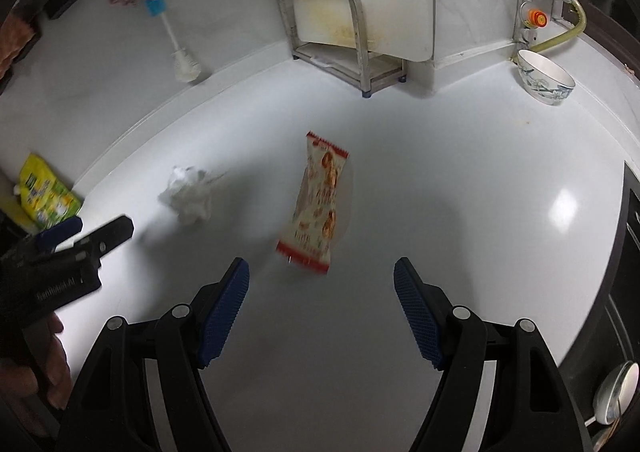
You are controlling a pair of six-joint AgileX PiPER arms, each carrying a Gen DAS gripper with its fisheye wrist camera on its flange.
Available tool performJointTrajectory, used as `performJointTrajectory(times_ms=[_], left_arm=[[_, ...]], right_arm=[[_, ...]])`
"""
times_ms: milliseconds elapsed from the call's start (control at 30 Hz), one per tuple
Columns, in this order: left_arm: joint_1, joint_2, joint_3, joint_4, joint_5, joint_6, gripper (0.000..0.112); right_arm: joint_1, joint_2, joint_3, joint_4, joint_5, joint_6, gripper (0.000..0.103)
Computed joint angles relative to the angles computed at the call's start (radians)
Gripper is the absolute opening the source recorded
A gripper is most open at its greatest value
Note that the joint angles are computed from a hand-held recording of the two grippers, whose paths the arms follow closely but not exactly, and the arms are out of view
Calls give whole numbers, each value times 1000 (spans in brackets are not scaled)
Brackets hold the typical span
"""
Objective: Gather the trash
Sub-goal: 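Move both grippers back to the tissue and snack wrapper, then grasp the red-and-white snack wrapper with the right gripper while the left gripper grasps the white tissue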
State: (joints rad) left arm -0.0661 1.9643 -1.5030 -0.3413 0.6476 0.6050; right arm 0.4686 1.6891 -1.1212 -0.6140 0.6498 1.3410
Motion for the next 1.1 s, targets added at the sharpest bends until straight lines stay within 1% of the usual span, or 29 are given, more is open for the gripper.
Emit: performJointTrajectory(times_ms=[200,233,333,533,667,733,800,867,900,1100], left_arm=[[-25,97,-91,39,17,-58,97],[-27,103,-85,18,-6,-46,97],[-27,131,-114,23,2,-57,97],[-25,163,-149,32,16,-83,97],[-23,165,-151,30,19,-82,97],[-23,166,-153,24,20,-80,97],[-26,166,-154,23,17,-84,97],[-33,159,-141,44,5,-103,97],[-34,160,-142,43,6,-105,97],[-50,158,-143,44,15,-121,97]], right_arm=[[-82,120,-105,62,-3,-122,72],[-96,146,-125,80,-6,-146,72],[-120,201,-169,99,-10,-178,72],[-121,292,-253,78,25,-212,71],[-118,316,-267,62,23,-208,70],[-118,319,-268,58,15,-210,60],[-115,318,-268,49,16,-213,43],[-119,308,-257,65,-10,-234,35],[-119,306,-256,68,-15,-236,33],[-107,244,-182,7,-60,-146,32]])
